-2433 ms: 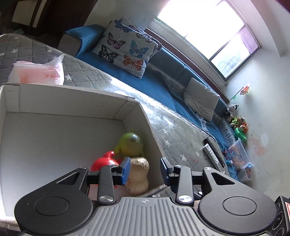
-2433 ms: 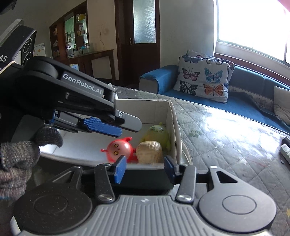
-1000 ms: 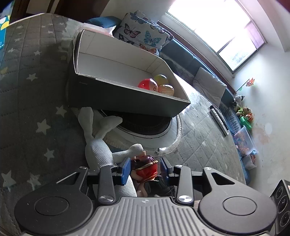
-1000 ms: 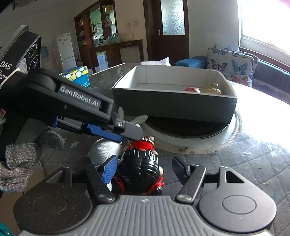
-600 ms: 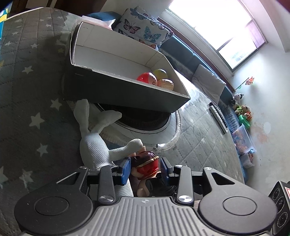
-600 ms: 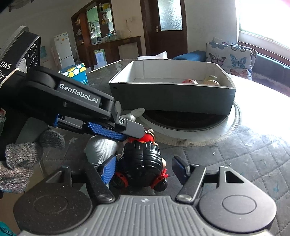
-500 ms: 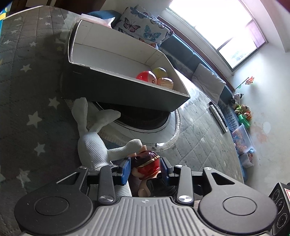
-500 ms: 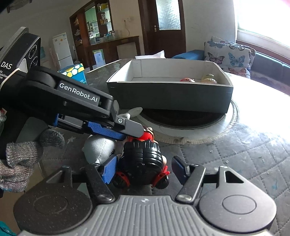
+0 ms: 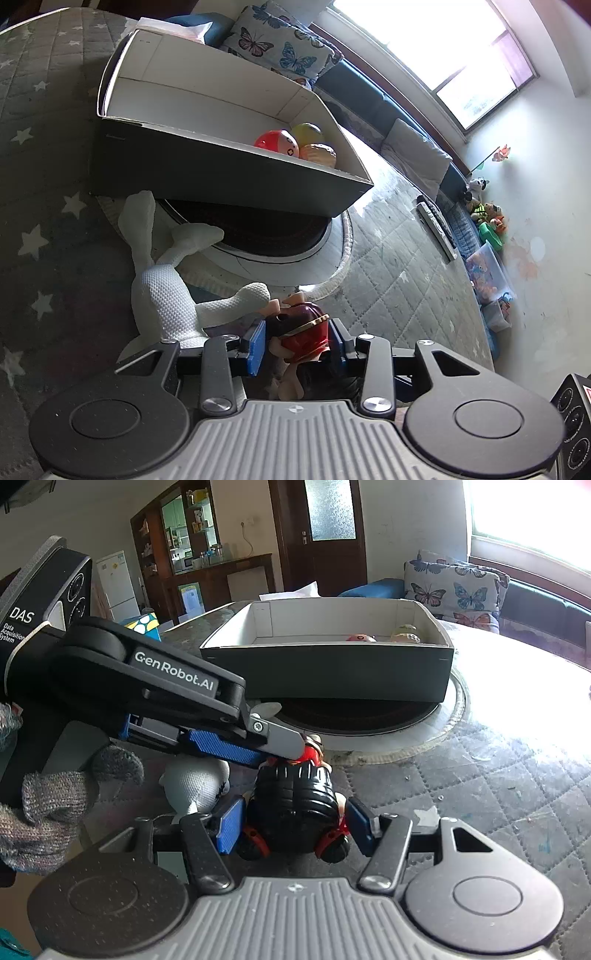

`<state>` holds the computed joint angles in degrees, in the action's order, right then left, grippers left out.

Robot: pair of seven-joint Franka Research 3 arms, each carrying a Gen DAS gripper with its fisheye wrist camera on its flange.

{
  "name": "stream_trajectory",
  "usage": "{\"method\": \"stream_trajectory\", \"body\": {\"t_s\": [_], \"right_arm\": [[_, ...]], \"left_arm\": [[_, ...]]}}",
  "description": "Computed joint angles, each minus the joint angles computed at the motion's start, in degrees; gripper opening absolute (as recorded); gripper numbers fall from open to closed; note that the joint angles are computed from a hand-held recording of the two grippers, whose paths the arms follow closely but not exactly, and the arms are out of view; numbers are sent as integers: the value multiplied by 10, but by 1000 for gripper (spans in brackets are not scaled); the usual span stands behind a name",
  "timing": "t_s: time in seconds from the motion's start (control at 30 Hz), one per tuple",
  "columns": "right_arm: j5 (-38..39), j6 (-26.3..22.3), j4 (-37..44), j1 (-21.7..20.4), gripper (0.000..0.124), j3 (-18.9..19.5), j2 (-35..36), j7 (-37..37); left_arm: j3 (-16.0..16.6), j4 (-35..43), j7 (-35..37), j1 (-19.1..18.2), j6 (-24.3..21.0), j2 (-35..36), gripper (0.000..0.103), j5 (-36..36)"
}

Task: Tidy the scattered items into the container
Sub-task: 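Lift the black-helmeted figure and carry it toward the grey box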

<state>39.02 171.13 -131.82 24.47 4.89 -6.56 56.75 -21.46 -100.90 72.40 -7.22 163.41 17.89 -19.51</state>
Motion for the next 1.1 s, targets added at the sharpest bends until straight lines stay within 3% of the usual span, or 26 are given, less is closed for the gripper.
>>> {"method": "stream_trajectory", "body": {"t_s": [0.3,0.47,0.7,0.93,1.1], "right_arm": [[-15,10,4,-1,60,4,9,10],[-13,6,-3,-2,60,1,0,8],[-5,4,-5,-2,61,-2,-2,9],[30,-3,-1,2,62,-9,0,-18],[36,-8,2,-2,64,-5,3,-15]], "left_arm": [[11,16,-32,-11,-14,9,41,19],[-1,17,-21,-6,-6,13,41,17],[8,24,-33,-14,-12,17,41,38],[-9,13,-12,3,1,13,41,13],[2,20,-25,-8,-10,15,42,28]]}}
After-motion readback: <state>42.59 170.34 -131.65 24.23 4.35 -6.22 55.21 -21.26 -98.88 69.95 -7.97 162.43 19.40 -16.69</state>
